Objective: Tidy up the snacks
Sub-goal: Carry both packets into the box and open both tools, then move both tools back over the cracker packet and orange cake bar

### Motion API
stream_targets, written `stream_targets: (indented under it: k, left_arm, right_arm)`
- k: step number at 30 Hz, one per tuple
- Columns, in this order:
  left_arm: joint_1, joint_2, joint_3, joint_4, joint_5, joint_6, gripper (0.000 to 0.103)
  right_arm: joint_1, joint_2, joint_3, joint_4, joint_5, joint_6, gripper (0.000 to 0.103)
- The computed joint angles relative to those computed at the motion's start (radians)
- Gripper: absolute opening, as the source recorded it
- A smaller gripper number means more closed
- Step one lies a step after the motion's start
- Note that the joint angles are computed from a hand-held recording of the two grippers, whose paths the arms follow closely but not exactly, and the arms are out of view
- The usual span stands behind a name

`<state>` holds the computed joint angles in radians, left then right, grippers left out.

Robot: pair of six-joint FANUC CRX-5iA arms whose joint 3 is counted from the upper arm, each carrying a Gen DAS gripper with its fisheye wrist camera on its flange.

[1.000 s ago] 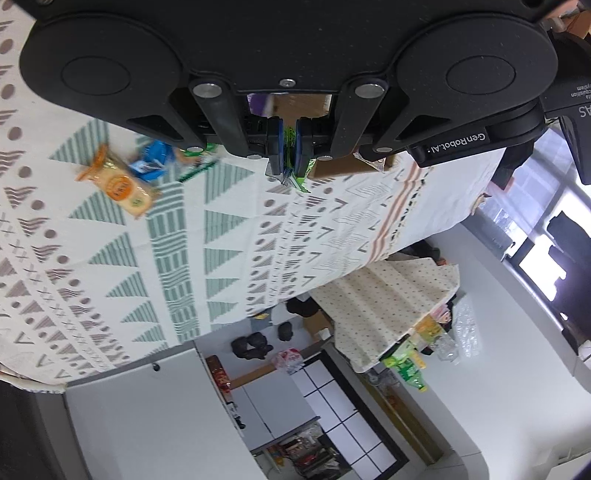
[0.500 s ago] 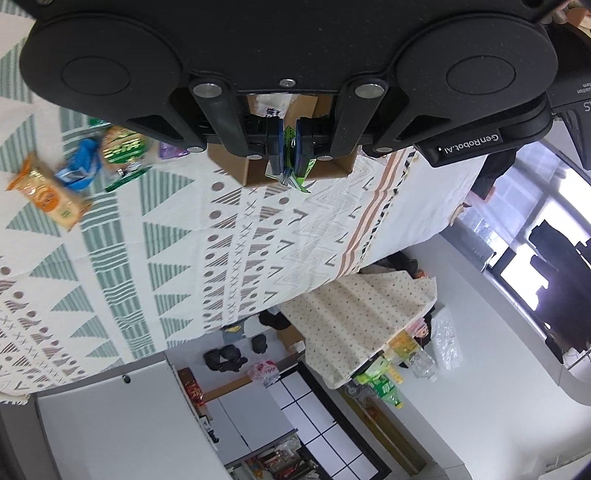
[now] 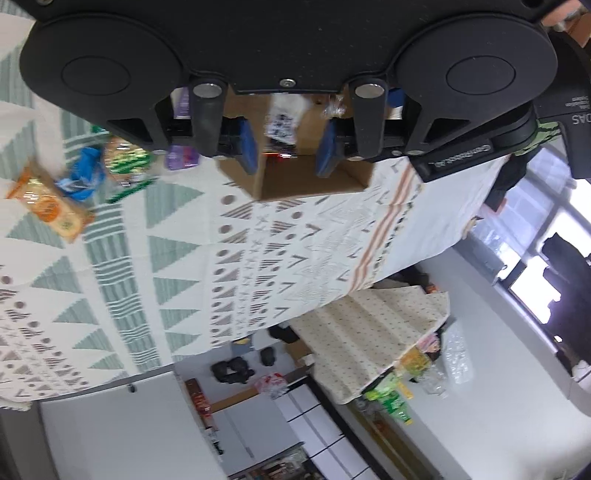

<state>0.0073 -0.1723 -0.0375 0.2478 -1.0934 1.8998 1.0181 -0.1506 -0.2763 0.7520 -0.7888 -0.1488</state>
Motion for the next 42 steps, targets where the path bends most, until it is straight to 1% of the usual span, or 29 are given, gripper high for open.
stream_targets:
  k: [1, 2, 4, 7, 8, 13, 19, 26, 30, 35, 42]
  left_arm:
    - [-0.006, 0.0, 0.003, -0.005, -0.005, -0.001, 0.078]
    - [-0.013, 0.003, 0.008, -0.011, -0.01, -0.002, 0.079]
    - [-0.031, 0.006, 0.018, -0.029, -0.018, -0.001, 0.083]
    - [-0.064, 0.005, 0.029, -0.061, -0.022, -0.002, 0.084]
    - [-0.075, 0.007, 0.034, -0.072, -0.026, 0.002, 0.085]
    - [-0.136, 0.015, 0.047, -0.112, -0.045, 0.006, 0.085]
    - [-0.199, 0.003, 0.051, -0.165, -0.029, 0.01, 0.085]
    - [-0.239, 0.005, 0.053, -0.173, -0.018, -0.017, 0.085]
    - [-0.261, 0.0, 0.05, -0.175, 0.005, -0.047, 0.085]
    - [-0.292, -0.001, 0.056, -0.192, 0.02, -0.05, 0.085]
    - [-0.353, 0.049, 0.111, -0.227, -0.011, -0.051, 0.084]
  right_arm:
    - [0.007, -0.008, -0.007, 0.008, -0.025, -0.011, 0.049]
    - [0.012, -0.016, -0.013, 0.011, -0.047, -0.017, 0.051]
    - [0.023, -0.037, -0.028, 0.007, -0.081, -0.026, 0.051]
    - [0.043, -0.067, -0.047, -0.002, -0.129, -0.033, 0.055]
    - [0.05, -0.075, -0.052, -0.002, -0.146, -0.032, 0.058]
    - [0.081, -0.124, -0.085, 0.005, -0.215, -0.054, 0.065]
    - [0.11, -0.183, -0.128, 0.032, -0.288, -0.096, 0.075]
    - [0.14, -0.248, -0.177, 0.049, -0.355, -0.127, 0.076]
    - [0.149, -0.279, -0.202, 0.052, -0.373, -0.133, 0.078]
    - [0.151, -0.316, -0.238, 0.047, -0.38, -0.14, 0.079]
    - [0.12, -0.37, -0.322, 0.067, -0.323, -0.144, 0.079]
